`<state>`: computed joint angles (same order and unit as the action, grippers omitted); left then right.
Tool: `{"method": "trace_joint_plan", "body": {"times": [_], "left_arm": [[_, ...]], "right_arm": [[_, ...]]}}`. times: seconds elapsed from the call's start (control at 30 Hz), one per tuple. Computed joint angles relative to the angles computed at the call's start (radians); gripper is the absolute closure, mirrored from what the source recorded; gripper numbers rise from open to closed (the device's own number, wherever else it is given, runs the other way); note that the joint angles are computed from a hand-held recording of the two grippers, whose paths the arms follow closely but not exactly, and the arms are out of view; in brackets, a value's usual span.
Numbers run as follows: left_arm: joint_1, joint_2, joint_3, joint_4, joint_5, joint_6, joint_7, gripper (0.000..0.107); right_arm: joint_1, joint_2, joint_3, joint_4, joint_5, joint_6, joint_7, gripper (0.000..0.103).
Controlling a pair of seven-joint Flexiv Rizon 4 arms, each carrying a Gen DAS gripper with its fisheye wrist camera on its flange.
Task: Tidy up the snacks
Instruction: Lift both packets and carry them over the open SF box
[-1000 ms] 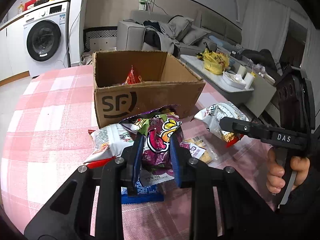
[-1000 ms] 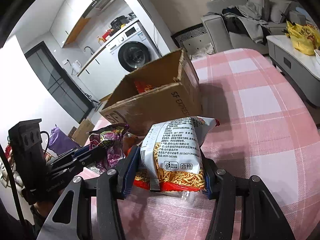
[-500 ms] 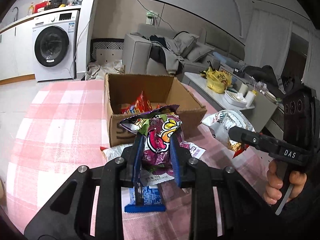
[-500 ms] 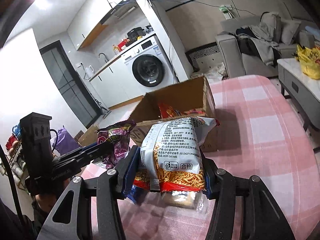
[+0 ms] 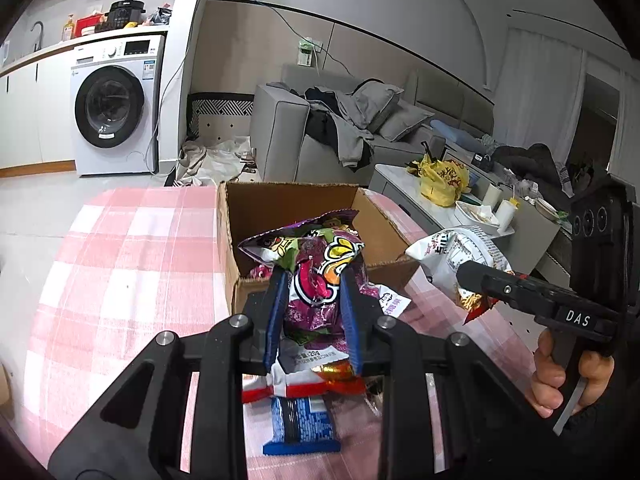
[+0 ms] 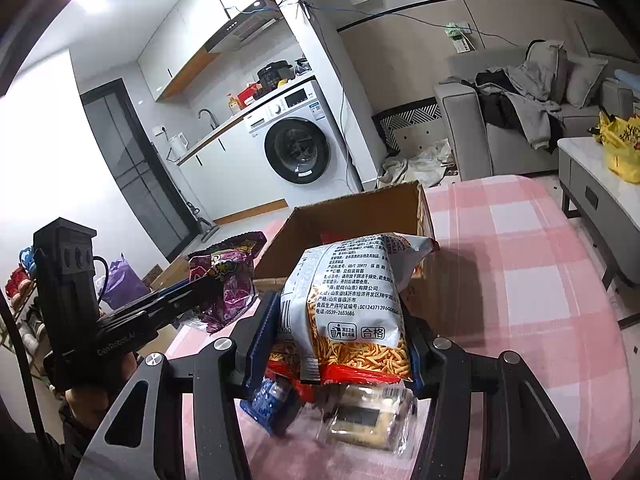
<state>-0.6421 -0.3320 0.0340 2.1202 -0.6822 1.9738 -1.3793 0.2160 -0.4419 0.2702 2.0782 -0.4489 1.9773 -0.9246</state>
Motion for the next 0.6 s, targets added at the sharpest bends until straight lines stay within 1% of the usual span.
{"method": "trace_joint_plan", "body": {"times": [0.17,0.3,0.33,0.4,0.47,0.53,0.6], "left_arm": [[-0.027,-0.012,0.045,-0.051,-0.034,-0.032,0.048,0.084],[-0.057,-0.041,0.100,-0.113,-0.058,-0.072,0.073,0.084],[-0.056,-0.042,0.108,-0.120,-0.053,-0.079,0.069,0.084],[-0.091,-0.071,0.152,-0.160,-0.062,-0.099,0.065,0.084],[-0.092,-0.084,0.174,-0.185,-0.043,-0.116,0.049,0.084],[-0.075,-0.096,0.175,-0.207,-0.015,-0.132,0.028,0.084],[-0.098,-0.117,0.210,-0.232,-0.002,-0.146,0.008,0.084]], "right_arm": [[0.004,-0.011,-0.002,-0.024,0.001,-0.008,-0.003,0.049],[0.003,-0.026,0.003,-0.050,-0.003,-0.018,-0.004,0.049],[-0.005,-0.032,0.011,-0.060,-0.010,-0.022,-0.001,0.049],[-0.001,-0.040,0.010,-0.075,-0.008,-0.029,0.000,0.049],[-0.011,-0.054,0.020,-0.094,-0.020,-0.036,-0.001,0.049],[-0.002,-0.063,0.014,-0.111,-0.016,-0.039,-0.006,0.049],[-0.004,-0.074,0.021,-0.131,-0.019,-0.050,-0.005,0.049]]}}
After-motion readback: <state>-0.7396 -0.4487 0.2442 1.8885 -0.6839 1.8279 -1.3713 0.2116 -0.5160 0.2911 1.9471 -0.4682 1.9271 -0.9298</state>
